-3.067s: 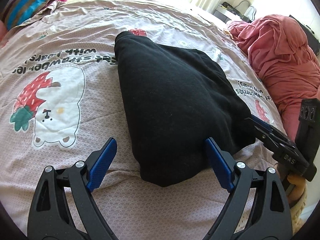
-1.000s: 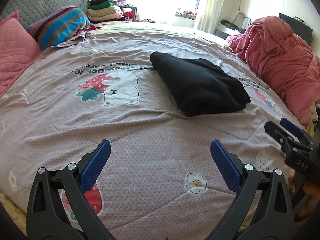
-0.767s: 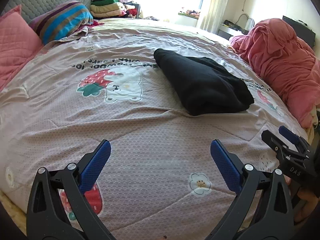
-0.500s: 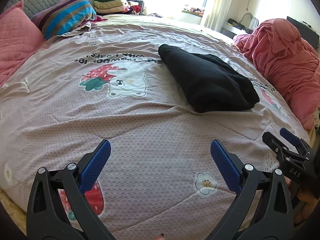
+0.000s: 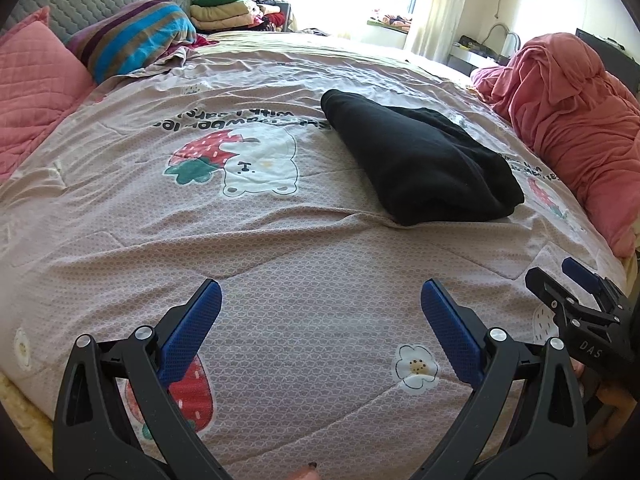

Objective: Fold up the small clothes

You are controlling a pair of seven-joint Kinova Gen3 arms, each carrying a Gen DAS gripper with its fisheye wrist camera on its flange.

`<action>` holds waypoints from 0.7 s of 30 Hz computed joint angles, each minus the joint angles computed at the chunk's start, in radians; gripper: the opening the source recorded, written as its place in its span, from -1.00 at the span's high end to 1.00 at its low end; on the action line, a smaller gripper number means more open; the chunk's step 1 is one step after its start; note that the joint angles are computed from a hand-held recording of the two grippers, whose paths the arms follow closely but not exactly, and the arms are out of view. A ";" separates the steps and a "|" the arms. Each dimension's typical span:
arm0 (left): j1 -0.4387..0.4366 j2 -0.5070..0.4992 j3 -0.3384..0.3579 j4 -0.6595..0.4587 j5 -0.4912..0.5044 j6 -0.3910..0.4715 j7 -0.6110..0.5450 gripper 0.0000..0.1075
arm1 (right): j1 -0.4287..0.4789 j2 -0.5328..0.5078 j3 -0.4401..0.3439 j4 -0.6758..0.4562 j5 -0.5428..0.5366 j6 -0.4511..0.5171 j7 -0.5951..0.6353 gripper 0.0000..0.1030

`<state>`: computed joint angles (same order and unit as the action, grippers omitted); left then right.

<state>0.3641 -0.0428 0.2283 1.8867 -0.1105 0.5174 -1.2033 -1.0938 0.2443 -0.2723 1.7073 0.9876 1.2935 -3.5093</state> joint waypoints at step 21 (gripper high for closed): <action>0.015 0.007 0.014 -0.015 -0.106 0.033 0.097 -0.74 | 0.008 -0.011 -0.006 0.004 -0.018 0.004 0.007 -0.91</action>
